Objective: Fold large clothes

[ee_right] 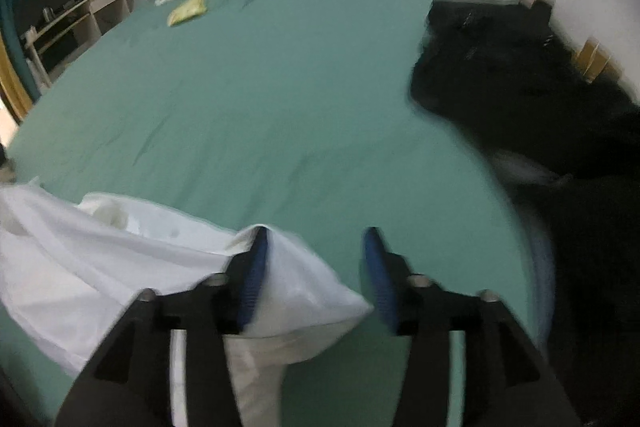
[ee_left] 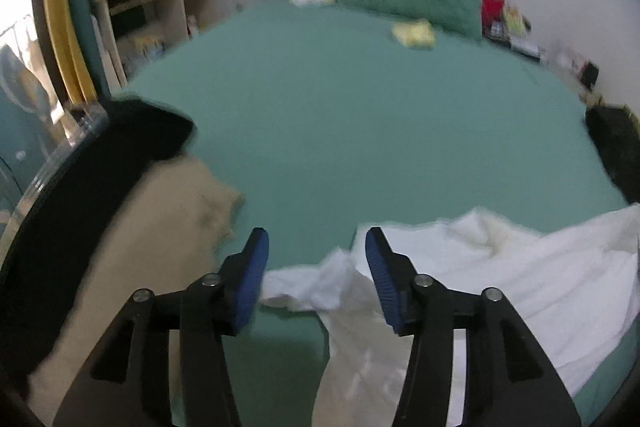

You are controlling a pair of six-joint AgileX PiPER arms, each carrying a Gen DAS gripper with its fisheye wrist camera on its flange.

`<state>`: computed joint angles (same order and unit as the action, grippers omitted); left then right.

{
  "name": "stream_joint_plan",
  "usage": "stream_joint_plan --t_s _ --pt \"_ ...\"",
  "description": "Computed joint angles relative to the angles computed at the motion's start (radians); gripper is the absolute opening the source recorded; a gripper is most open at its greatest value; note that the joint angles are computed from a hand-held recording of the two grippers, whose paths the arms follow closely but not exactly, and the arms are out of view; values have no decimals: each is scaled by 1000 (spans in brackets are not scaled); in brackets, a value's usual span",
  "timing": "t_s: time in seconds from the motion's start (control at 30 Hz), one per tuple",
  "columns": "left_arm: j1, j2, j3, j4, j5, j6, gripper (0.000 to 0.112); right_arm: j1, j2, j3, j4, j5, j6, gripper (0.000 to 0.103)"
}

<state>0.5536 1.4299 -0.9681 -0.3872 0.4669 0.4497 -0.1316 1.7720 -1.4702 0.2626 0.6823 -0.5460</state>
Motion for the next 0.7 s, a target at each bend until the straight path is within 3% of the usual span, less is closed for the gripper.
stream_joint_plan --t_s 0.07,0.17,0.27,0.37,0.47,0.6,0.7 --pt "17 -66 -6 -50 46 57 53 4 -79 61 4 -60 -26 63" --pt "34 -152 3 -149 153 165 54 17 -166 116 57 -52 -107 67" --pt "19 -234 37 -228 314 294 54 37 -229 169 235 81 -328 68" --pt "-78 -273 89 -215 388 330 54 91 -259 236 344 226 -484 68" --pt "-208 -287 144 -149 396 321 54 204 -297 339 327 235 -537 68" --pt "-345 -302 218 -107 345 300 54 345 -342 460 232 147 -541 68" --pt "-425 -276 237 -25 296 255 54 365 -331 483 211 108 -540 67"
